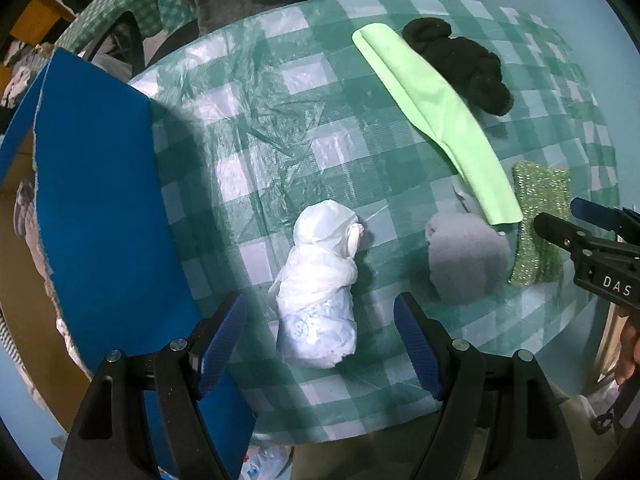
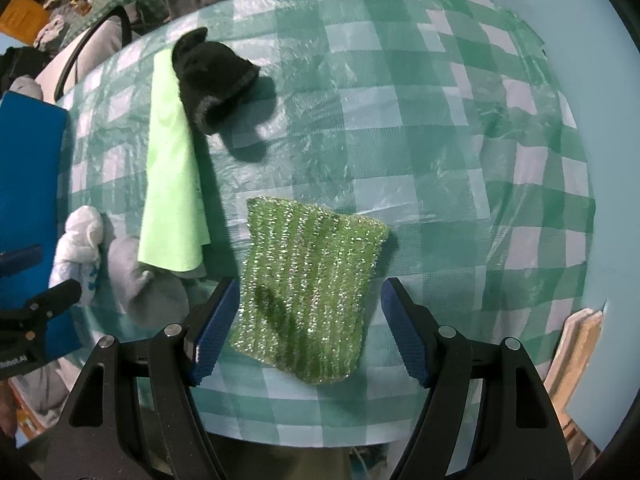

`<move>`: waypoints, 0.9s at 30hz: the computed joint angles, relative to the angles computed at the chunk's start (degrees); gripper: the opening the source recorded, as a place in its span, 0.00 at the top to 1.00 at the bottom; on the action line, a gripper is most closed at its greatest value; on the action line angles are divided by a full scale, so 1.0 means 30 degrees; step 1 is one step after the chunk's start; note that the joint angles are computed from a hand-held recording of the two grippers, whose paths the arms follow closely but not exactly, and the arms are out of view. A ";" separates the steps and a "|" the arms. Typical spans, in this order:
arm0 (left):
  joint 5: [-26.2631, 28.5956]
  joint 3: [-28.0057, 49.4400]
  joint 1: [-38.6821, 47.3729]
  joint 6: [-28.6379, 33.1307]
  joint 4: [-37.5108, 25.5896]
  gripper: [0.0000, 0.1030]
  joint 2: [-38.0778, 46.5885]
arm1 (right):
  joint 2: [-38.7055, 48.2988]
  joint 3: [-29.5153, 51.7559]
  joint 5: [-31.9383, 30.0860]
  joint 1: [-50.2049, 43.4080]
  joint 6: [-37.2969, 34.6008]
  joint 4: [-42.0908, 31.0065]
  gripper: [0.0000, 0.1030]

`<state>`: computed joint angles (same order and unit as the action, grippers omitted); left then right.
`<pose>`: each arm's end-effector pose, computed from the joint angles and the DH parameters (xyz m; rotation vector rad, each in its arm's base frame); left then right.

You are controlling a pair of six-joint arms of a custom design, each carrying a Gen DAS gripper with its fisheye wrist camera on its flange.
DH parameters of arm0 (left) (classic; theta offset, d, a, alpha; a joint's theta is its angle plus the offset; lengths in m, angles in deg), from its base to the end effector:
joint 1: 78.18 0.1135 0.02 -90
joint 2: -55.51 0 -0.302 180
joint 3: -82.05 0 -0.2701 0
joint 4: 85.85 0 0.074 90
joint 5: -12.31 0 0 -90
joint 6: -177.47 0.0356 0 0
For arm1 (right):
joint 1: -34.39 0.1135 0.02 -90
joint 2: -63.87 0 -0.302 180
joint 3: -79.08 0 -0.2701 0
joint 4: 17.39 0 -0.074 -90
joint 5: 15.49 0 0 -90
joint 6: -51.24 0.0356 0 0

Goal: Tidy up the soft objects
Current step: 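Grasp the white sock bundle with the left tool while the right grasps the green glittery sponge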

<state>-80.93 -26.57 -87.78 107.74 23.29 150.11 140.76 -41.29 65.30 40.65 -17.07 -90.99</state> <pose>0.2810 -0.0455 0.1988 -0.7928 -2.9602 -0.0761 0.2059 0.0283 0.2184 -0.4152 -3.0512 -0.2351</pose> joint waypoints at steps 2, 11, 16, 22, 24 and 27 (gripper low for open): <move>-0.0213 -0.0029 -0.0059 -0.0085 0.0222 0.25 0.0280 | 0.0070 -0.0197 0.0090 0.0159 0.0119 0.0202 0.29; -0.0488 -0.0387 -0.0153 -0.0353 0.1138 0.25 0.1241 | 0.0280 -0.1027 0.0444 0.0921 0.0527 0.1125 0.28; -0.0208 -0.0915 -0.0023 -0.0148 0.1926 0.25 0.1323 | 0.0231 -0.1171 0.0906 0.1652 0.0867 0.1366 0.29; -0.0079 -0.1873 0.0782 0.0437 0.2402 0.55 0.1234 | 0.0142 -0.0655 0.1068 0.3343 0.2000 0.1111 0.60; 0.0144 -0.2004 0.1181 0.0651 0.2467 0.58 0.1101 | -0.0017 -0.0666 0.0651 0.3423 0.2083 0.1106 0.72; 0.0714 -0.1980 0.1765 0.1021 0.2385 0.61 0.0728 | -0.0377 -0.0610 0.0330 0.3576 0.2385 0.0992 0.80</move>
